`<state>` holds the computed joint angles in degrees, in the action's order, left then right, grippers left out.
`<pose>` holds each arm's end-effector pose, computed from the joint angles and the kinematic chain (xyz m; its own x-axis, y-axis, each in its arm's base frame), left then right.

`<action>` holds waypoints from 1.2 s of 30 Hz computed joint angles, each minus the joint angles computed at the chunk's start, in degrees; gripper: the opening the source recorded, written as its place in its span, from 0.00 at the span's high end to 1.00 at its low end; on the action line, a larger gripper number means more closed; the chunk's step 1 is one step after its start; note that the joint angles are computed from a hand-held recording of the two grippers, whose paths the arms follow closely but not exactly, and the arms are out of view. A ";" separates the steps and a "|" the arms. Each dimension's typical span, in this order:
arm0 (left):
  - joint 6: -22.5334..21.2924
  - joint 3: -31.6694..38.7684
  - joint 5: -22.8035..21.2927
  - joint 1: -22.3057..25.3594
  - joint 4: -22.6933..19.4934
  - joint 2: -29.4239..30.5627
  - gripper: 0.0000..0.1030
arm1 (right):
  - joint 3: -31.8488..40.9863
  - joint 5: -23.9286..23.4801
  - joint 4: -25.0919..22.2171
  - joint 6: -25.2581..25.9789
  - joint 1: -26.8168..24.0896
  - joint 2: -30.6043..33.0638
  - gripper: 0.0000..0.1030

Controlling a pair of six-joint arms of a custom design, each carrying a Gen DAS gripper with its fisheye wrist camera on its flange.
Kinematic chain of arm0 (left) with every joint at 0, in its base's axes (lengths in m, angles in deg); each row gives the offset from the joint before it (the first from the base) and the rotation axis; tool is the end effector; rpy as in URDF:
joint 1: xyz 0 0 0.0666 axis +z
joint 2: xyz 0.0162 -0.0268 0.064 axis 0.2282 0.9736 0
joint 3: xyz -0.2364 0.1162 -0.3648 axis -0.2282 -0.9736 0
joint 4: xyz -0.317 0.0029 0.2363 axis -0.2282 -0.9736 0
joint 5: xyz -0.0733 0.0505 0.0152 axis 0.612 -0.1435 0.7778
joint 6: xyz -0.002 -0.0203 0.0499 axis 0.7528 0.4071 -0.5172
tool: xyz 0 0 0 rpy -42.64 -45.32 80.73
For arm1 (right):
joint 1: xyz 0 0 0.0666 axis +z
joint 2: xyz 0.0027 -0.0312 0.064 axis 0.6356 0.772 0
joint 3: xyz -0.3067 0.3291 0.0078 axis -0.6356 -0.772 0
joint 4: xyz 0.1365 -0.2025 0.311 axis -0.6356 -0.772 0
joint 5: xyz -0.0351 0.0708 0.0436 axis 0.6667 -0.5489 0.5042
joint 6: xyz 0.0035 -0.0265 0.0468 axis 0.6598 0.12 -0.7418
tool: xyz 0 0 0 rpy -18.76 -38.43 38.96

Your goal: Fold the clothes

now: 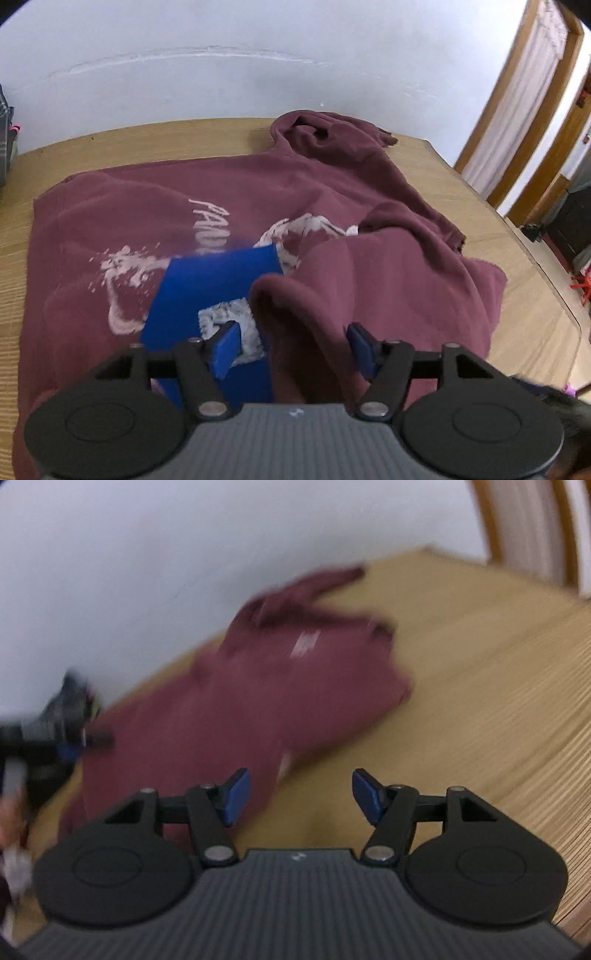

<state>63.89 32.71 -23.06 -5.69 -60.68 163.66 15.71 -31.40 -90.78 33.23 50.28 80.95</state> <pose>0.5802 -0.2063 0.5474 -0.7689 0.1653 -0.6176 0.3666 0.9054 -0.2140 0.4212 0.0803 0.4257 -0.5947 0.3967 -0.6993 0.1179 0.9034 0.4122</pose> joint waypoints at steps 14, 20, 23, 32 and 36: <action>-11.86 -6.75 7.39 6.81 -5.72 -5.30 0.33 | 9.42 4.33 6.45 -4.45 5.51 10.01 0.88; -14.55 -6.23 9.66 7.60 -7.25 -4.46 0.33 | 7.75 1.15 17.01 -9.74 5.46 0.88 0.95; -14.62 -5.88 10.89 7.01 -7.49 -3.95 0.33 | 8.61 2.03 21.30 -7.97 5.16 -3.02 0.97; -10.84 -10.95 5.78 3.07 -5.22 -7.36 0.32 | 15.59 13.99 -8.19 7.58 4.72 -0.57 0.25; -5.92 -14.74 -0.83 1.76 -3.51 -10.73 0.32 | 14.97 6.42 -4.64 7.84 1.17 6.08 0.25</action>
<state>57.97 17.98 -23.89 -3.93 -64.19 152.92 30.68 -24.98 -95.42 41.07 51.44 87.03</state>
